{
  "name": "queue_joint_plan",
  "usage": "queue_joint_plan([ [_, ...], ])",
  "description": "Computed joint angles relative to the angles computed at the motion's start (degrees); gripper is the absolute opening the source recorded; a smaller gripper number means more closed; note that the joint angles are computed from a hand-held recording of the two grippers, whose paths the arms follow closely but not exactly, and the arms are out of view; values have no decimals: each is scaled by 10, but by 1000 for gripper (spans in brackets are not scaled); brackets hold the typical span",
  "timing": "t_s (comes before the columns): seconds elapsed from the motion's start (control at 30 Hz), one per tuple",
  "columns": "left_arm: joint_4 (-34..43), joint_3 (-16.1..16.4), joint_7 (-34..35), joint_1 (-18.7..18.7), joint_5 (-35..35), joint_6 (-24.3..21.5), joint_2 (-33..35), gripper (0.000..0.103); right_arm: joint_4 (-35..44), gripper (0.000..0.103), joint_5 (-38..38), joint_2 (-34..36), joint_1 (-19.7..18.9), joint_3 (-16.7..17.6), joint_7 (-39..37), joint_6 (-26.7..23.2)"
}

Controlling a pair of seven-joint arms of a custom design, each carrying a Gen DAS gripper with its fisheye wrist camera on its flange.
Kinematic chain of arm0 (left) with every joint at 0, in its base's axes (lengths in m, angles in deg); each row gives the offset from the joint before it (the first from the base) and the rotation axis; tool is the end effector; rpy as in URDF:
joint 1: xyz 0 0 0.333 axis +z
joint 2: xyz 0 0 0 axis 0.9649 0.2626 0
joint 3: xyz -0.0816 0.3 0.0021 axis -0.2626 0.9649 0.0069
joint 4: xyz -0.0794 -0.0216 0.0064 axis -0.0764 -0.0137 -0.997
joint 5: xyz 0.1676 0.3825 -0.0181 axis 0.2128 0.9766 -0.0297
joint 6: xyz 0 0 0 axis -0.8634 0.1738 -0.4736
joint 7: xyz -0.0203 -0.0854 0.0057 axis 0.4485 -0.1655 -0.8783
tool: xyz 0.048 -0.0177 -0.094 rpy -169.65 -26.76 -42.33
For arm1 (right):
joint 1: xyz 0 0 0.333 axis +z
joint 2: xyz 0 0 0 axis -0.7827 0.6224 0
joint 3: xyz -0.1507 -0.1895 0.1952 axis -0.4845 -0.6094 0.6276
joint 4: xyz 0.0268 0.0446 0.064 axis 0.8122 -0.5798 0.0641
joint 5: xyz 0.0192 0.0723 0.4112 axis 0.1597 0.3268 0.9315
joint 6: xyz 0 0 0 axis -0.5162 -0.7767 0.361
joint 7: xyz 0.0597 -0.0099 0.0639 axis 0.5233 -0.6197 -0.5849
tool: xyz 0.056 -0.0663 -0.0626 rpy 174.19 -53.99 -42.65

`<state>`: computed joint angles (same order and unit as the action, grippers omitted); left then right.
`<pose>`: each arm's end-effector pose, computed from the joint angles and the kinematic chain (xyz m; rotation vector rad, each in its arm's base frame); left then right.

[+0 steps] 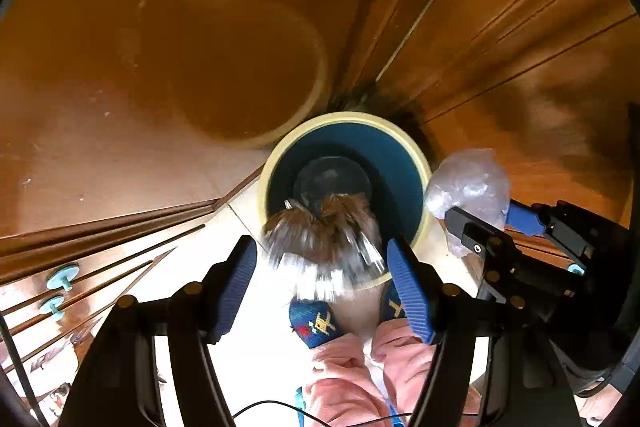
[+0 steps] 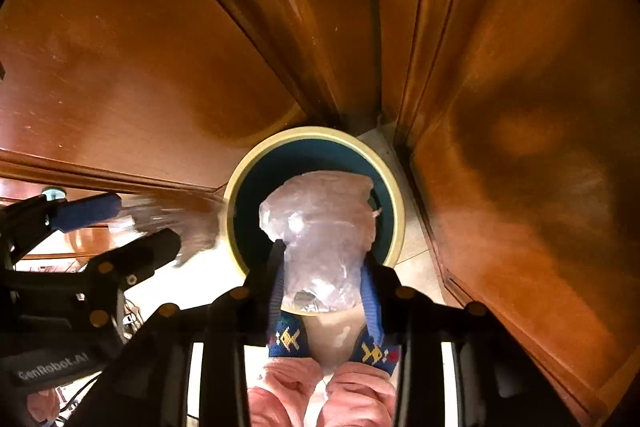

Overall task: Collect trash
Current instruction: 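Carry foil and plastic bag down over the bin and open both tools, then raise both tools back toward the counter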

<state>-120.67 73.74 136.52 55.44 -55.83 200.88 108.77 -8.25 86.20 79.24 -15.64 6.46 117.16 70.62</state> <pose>0.5895 -0.3384 0.4195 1.8937 -2.4719 0.0559 0.5230 0.5230 0.4337 -2.0143 2.1543 0.1313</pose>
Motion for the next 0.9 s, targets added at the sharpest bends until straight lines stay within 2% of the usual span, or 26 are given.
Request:
queue_joint_plan([
  [0.1,-18,2,-2,2,7,11,-14,93,14,38,6,6,2,4,-1,-16],
  [0.17,-33,3,-3,4,10,13,-30,95,25,38,14,11,-1,6,-11,-23],
  [0.23,-39,2,-4,7,10,9,-43,95,36,41,17,15,1,6,-15,-29],
  [0.4,-77,2,-11,19,10,36,-77,95,81,61,12,30,11,3,-22,-64],
  [0.63,-100,-4,-32,32,6,28,-143,95,139,63,-1,43,25,-5,-30,-103],
  [0.9,-43,-18,-62,37,13,-33,-198,95,237,65,3,47,36,-9,-42,-177],
])
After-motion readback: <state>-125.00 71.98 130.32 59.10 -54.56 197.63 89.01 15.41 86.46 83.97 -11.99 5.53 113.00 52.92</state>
